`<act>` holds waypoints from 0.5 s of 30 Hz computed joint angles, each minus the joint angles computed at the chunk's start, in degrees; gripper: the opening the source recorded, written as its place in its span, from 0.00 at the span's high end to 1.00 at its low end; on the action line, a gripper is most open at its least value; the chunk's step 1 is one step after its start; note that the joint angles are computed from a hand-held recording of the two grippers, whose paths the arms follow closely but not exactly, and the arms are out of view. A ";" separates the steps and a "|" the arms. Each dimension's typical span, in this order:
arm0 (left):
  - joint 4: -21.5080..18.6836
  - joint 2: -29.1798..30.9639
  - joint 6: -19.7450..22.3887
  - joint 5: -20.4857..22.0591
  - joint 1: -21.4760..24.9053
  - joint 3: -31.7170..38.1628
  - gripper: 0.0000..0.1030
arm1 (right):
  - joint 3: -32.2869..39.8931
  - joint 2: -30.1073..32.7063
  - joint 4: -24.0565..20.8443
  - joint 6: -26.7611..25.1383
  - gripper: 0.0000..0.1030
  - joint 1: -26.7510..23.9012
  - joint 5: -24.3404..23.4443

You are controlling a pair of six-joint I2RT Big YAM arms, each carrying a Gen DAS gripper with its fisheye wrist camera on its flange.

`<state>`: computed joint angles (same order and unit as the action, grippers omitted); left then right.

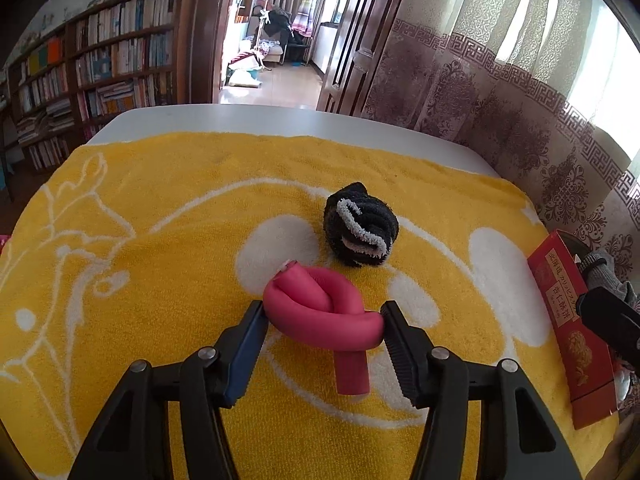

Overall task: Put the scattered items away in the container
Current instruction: 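Grasp the pink foam tube with the left gripper while the right approaches the black sock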

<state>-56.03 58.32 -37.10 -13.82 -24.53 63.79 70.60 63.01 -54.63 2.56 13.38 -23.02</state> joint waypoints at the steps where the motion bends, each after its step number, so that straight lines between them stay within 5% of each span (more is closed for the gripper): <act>1: -0.12 -0.54 -0.05 -0.54 0.06 0.01 0.42 | 0.78 0.96 -0.39 0.28 0.21 0.38 -0.16; 15: -1.50 -3.48 -1.62 -2.10 2.41 -1.46 0.42 | 8.80 13.55 -2.35 3.64 0.21 8.47 -0.16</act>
